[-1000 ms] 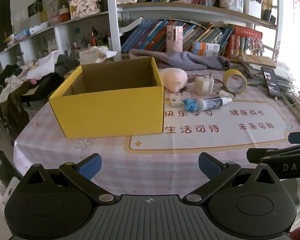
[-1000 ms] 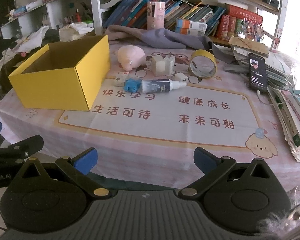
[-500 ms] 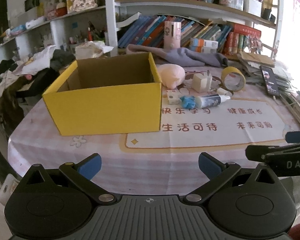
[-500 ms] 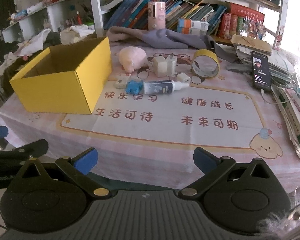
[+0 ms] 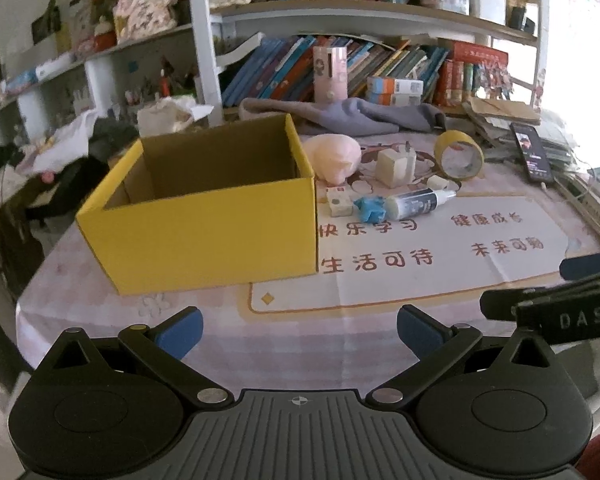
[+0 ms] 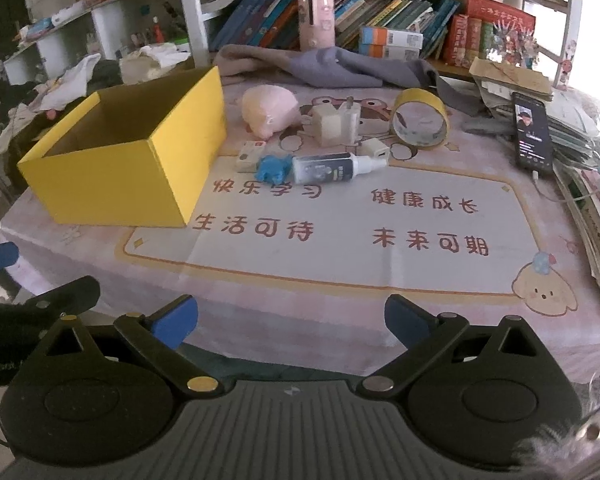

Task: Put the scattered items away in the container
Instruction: 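Move both tools toward the spray bottle and tape roll on the table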

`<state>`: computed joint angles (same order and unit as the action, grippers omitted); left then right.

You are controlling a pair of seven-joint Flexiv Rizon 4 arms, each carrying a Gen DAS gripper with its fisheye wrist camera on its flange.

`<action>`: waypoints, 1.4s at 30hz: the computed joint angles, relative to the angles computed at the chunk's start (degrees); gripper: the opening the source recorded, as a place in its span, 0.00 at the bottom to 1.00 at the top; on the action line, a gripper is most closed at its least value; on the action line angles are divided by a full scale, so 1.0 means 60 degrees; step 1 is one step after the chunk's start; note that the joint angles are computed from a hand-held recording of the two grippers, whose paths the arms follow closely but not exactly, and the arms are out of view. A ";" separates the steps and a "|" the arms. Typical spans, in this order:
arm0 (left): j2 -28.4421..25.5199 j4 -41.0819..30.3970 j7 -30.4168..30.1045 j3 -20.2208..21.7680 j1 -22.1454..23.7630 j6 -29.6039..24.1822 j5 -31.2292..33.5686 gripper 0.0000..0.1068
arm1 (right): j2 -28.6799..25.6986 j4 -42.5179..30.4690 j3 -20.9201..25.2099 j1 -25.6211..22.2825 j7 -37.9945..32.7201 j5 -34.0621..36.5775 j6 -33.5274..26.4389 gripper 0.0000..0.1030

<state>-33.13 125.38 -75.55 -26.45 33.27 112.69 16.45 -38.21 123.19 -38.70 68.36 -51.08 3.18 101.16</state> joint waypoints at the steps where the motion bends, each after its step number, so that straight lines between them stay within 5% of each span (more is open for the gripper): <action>1: -0.0039 -0.0036 0.0056 -0.0039 0.0027 0.0021 0.0074 0.96 | -0.0049 -0.0038 -0.0088 0.0038 0.0039 0.0024 -0.0053 0.99; 12: -0.0525 -0.0343 0.0534 -0.0824 0.0528 -0.0091 0.0413 0.96 | -0.0668 -0.0235 -0.0893 0.0185 -0.0384 0.0414 0.0465 1.00; 24: -0.0825 -0.0808 0.0969 -0.0708 -0.0269 -0.0231 -0.0062 0.96 | -0.0630 -0.0430 -0.0188 -0.0754 -0.0906 0.0779 0.0818 1.00; 37: -0.1218 -0.1955 0.1181 0.0120 -0.2272 -0.0814 -0.1192 0.96 | -0.0786 -0.1515 0.1263 -0.3030 -0.2679 0.0868 0.1506 1.00; 42: -0.1404 -0.2554 0.1255 0.0690 -0.3305 -0.1120 -0.1924 0.96 | -0.0712 -0.2103 0.2554 -0.4671 -0.3263 0.0261 0.1265 1.00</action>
